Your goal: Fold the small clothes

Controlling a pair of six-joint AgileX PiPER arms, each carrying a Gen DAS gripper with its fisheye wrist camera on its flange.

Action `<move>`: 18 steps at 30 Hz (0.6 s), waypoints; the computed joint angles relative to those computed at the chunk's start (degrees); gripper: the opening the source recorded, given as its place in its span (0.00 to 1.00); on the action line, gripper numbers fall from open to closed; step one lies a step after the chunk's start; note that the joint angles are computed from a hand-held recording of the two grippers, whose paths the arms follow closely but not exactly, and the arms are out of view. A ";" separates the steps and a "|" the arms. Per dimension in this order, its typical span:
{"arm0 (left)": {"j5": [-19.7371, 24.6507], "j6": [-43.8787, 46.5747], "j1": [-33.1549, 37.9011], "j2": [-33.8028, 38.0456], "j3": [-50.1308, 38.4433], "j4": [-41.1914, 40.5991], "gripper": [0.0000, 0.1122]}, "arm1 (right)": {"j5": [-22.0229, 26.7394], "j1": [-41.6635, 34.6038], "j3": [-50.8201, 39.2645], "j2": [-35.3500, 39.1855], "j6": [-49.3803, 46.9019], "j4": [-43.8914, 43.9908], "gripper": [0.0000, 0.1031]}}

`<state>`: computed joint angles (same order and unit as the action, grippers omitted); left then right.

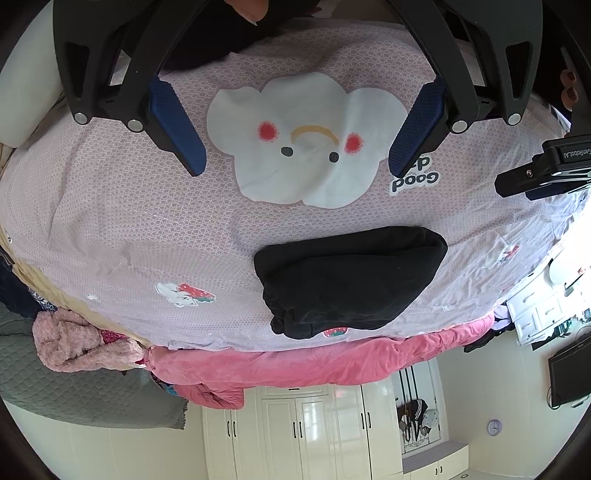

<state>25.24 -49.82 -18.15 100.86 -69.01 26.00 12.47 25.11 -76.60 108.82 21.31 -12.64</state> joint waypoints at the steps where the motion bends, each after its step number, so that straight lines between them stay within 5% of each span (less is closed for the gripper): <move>1: -0.05 0.08 0.01 0.02 0.04 -0.10 0.83 | -0.03 0.01 0.03 -0.03 -0.02 0.02 0.96; 18: 0.27 0.68 0.10 0.22 -0.25 -0.55 0.83 | 0.16 -0.19 -0.14 0.22 -0.67 0.59 0.96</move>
